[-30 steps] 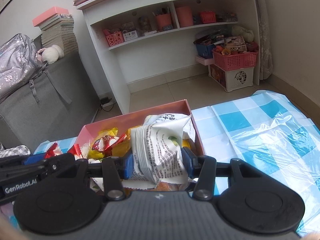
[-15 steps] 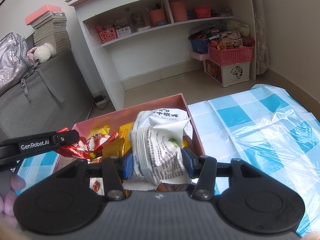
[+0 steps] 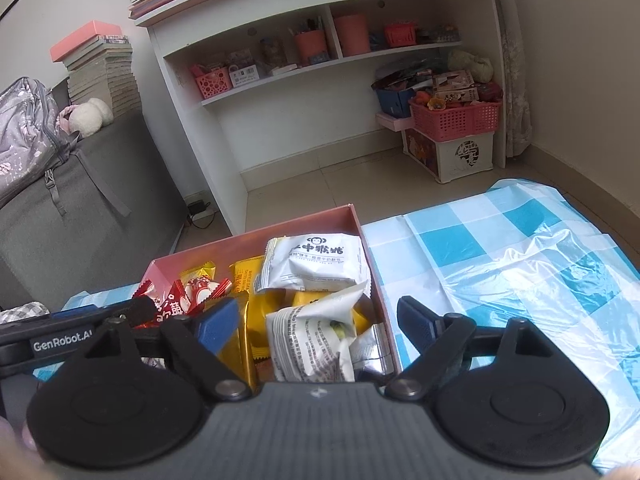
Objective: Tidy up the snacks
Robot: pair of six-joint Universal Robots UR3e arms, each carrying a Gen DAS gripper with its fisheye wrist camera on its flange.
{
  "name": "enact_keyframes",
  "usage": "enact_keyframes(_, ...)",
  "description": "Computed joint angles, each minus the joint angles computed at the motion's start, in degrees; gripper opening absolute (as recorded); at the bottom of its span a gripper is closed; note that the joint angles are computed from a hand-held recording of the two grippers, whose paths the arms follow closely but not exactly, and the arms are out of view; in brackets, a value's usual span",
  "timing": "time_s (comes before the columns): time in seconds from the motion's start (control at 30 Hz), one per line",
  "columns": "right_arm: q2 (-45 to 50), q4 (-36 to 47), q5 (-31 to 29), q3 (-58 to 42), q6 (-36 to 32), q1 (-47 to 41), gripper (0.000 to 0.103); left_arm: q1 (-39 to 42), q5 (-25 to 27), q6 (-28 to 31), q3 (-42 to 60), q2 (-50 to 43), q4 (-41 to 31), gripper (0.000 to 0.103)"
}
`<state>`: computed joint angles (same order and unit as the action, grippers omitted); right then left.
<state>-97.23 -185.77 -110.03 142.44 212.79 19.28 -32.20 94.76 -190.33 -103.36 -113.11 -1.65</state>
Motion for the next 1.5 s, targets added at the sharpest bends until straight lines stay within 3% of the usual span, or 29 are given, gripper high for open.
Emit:
enact_keyframes(0.13,-5.1,4.41,-0.5,1.46,-0.45,0.16,0.097,-1.14,0.86,1.11,-3.92,4.26,-1.86,0.093)
enact_keyframes(0.4,-15.44,22.02,-3.7,0.46,1.65,3.44,0.103,-3.8,3.53,-1.15,-12.46,13.98,-6.3,0.097)
enact_keyframes(0.53,-18.86,32.24,-6.16,-1.99,3.26,7.04,0.103,-7.1,7.95,-4.51,-15.1,18.15,-9.92,0.098)
enact_keyframes(0.93,-22.88,57.5,-8.98,-9.25,15.56,18.47,0.103,-12.82,11.57,-15.55,-19.66,30.18,-26.9,0.098)
enact_keyframes(1.1,-22.26,58.66,-10.47,-8.85,18.74,23.82,0.103,-13.26,11.03,-17.51,-21.66,33.32,-30.64,0.098)
enact_keyframes(1.2,-19.42,59.51,-11.49,-10.3,18.77,25.51,0.103,-14.69,13.56,-17.96,-19.64,32.55,-33.58,0.098)
enact_keyframes(1.5,-16.47,58.1,-14.1,-11.68,20.64,27.85,0.103,-17.95,16.11,-19.16,-17.09,29.62,-35.44,0.099)
